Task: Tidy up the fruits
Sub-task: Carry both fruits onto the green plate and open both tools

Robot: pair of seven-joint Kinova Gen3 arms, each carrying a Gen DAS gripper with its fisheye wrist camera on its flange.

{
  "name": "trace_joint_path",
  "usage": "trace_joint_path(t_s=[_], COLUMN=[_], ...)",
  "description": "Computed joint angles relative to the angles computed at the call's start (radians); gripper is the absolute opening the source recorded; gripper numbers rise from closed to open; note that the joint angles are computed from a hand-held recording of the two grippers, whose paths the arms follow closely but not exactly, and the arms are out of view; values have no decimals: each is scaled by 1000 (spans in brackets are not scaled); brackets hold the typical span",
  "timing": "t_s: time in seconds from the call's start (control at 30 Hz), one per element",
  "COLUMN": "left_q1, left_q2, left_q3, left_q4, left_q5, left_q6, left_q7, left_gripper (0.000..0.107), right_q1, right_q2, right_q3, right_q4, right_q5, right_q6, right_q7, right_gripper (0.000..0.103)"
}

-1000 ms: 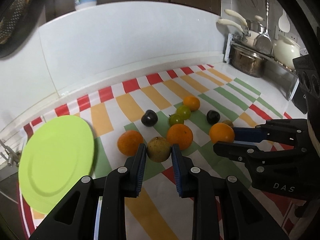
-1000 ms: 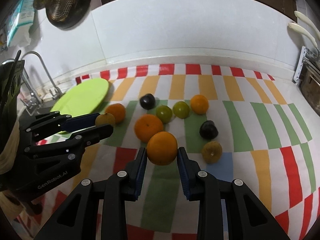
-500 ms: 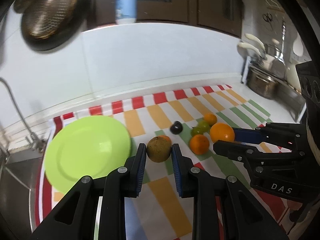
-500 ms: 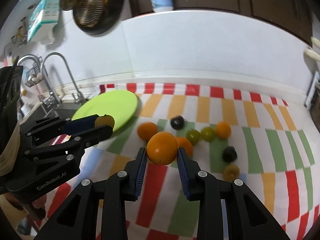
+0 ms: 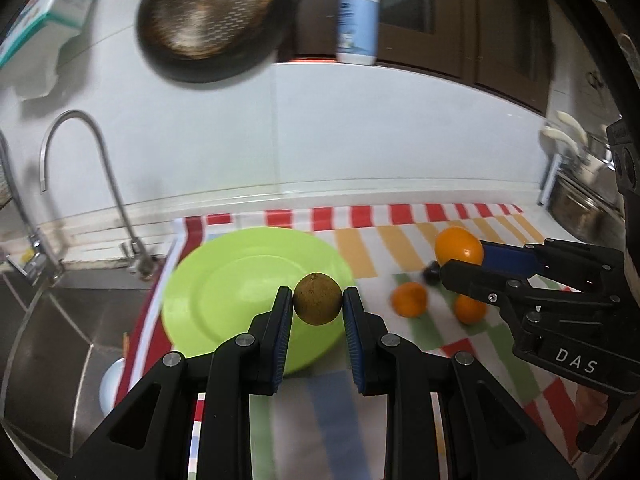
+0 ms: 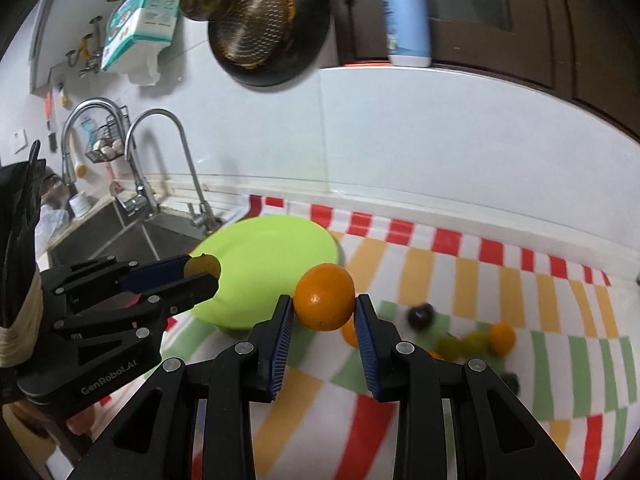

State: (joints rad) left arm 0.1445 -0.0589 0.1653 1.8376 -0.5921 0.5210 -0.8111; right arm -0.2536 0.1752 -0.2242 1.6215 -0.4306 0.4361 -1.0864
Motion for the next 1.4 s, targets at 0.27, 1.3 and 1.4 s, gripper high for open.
trace_joint_path(t_s=[0.27,1.3,1.4], left_q1=[-34,-48,-36], left_q2=[13,138,133], left_q3=[-30,-153,-154], left_q4=[7,-16,-16], left_q5=[-26,176,147], left_q6=[12,-13,-2], left_q7=[36,-179,-150], left_gripper=[26,28,31], right_q1=[-32,-145,-134], right_q2=[98,378,368], right_q3=[-26,-3,-11], right_q4=[-107,-398,-381], right_q5=[11,185,175], right_q6=[59,238,219], right_q7=[11,-149,-146], right_gripper=[32,33,33])
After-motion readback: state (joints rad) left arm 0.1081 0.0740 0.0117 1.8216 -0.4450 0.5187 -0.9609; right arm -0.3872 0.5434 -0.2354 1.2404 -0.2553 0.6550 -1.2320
